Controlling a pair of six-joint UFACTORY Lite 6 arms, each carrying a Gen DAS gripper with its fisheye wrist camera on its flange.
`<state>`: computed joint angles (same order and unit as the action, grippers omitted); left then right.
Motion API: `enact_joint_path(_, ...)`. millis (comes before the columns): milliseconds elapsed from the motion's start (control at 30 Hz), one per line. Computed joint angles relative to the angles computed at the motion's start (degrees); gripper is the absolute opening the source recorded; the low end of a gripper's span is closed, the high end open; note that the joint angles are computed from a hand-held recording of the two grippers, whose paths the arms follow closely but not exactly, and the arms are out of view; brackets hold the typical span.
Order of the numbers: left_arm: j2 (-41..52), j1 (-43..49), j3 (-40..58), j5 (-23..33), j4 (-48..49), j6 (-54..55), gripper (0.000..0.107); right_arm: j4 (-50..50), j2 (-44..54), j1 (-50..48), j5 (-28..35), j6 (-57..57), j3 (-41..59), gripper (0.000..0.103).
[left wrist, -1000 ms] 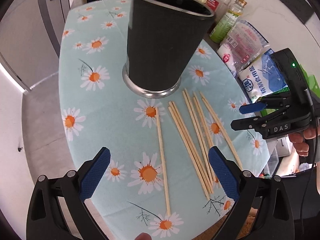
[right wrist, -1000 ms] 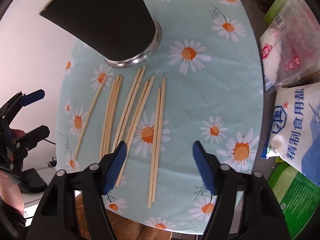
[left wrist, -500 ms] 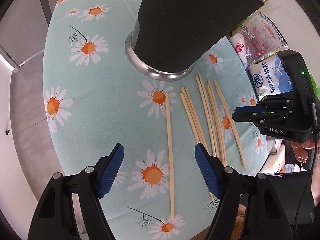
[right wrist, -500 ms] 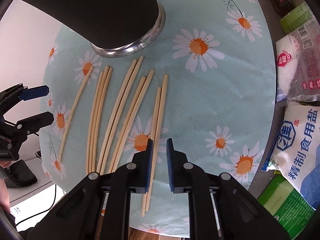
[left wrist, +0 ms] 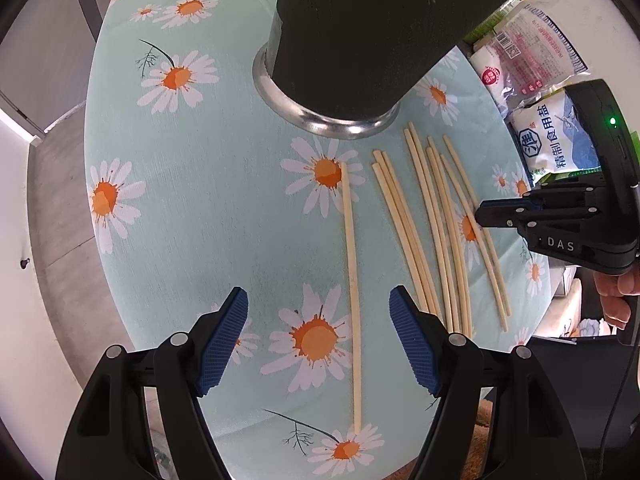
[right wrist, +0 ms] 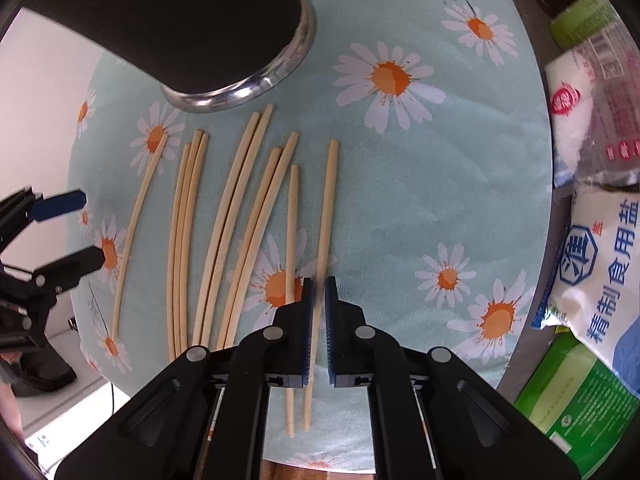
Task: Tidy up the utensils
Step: 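Lower the right tool onto a single chopstick and close its fingers, then lower the left tool onto another chopstick and close its fingers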
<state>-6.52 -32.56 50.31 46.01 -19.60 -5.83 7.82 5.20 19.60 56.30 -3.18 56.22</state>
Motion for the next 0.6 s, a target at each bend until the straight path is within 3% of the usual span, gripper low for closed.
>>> enact_joint_path(300,2.31,-2.82,3.45,2.2,2.58,-3.58,0.059,3.98,2.67,-4.71,2.87,-4.77,2.58,0.005)
enact_joint_path(433,3.38,-4.64,5.0,3.36,3.9,-5.98,0.053,5.47,-0.68,-8.28,4.04,-8.34,1.16,0.005)
enact_joint_path(533,4.44,-5.53,6.08,4.32,4.59,-7.98,0.041,6.47,-3.96,-10.23,5.7,-10.47,0.55,0.005)
enact_joint_path(600,5.39,-6.6,7.04,4.62,5.18,-9.06,0.025,6.98,-6.04,-11.27,6.72,-11.72,0.25,0.005)
